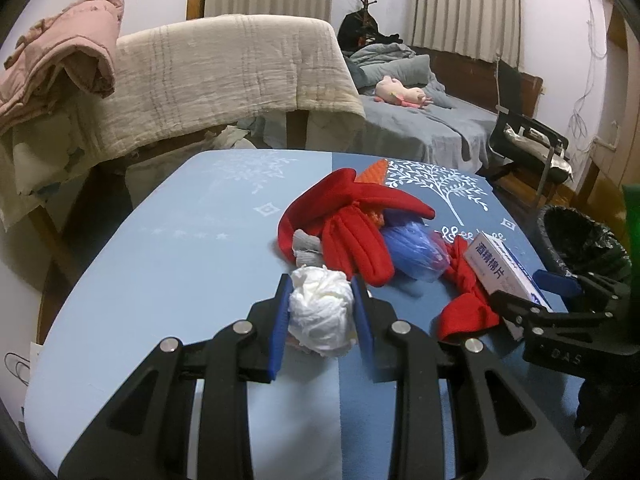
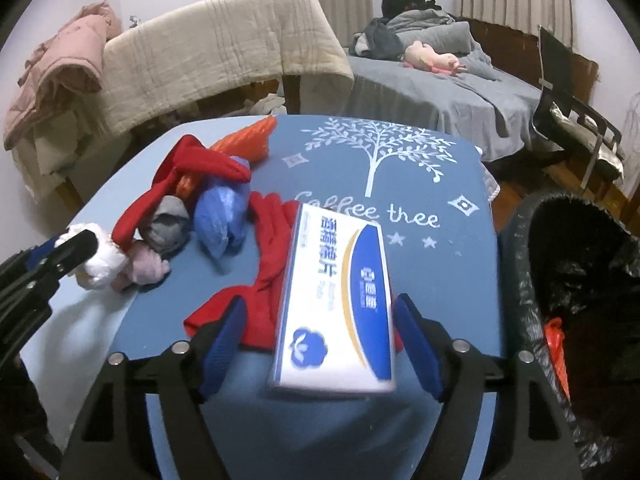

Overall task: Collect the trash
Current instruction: 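Grasp the white alcohol pads box with the right gripper and lift it, then carry the white tissue and alcohol pads box over the bin and open both grippers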

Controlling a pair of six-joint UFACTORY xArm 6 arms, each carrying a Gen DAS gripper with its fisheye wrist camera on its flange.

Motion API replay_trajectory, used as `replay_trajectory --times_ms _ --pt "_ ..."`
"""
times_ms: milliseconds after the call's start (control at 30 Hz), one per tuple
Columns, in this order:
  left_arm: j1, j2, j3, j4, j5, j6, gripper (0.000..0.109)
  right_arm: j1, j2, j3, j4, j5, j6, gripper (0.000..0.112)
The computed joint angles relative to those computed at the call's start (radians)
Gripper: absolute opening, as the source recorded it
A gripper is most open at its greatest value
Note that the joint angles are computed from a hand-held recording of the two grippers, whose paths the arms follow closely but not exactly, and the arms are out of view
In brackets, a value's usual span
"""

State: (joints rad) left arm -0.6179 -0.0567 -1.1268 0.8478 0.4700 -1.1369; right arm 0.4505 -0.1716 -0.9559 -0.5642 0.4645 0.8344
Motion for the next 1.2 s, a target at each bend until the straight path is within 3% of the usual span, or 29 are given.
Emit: replay_trajectory --times_ms 300,400,433,533,1200 --pt "-0.005 0.009 -0.013 -0.002 0.004 0.011 0.029 -0.04 -0.005 0.028 0.102 -0.031 -0.046 0.074" --pt "-0.015 0.012 -0.02 -0.004 0.007 0.02 0.029 -0.047 0.001 0.029 0.142 -0.046 -0.089 0.063" --pt "-0.017 0.013 -0.021 -0.003 0.006 0.022 0.029 -0.047 0.004 0.029 0.167 -0.05 -0.114 0.055" --pt "-0.026 0.015 -0.029 0.001 0.007 0.027 0.029 -0.05 -0.002 0.04 0.255 -0.07 -0.186 0.055" --pt "-0.142 0.123 -0.204 0.054 0.007 0.023 0.029 -0.132 -0.262 0.142 0.164 -0.064 -0.126 0.055"
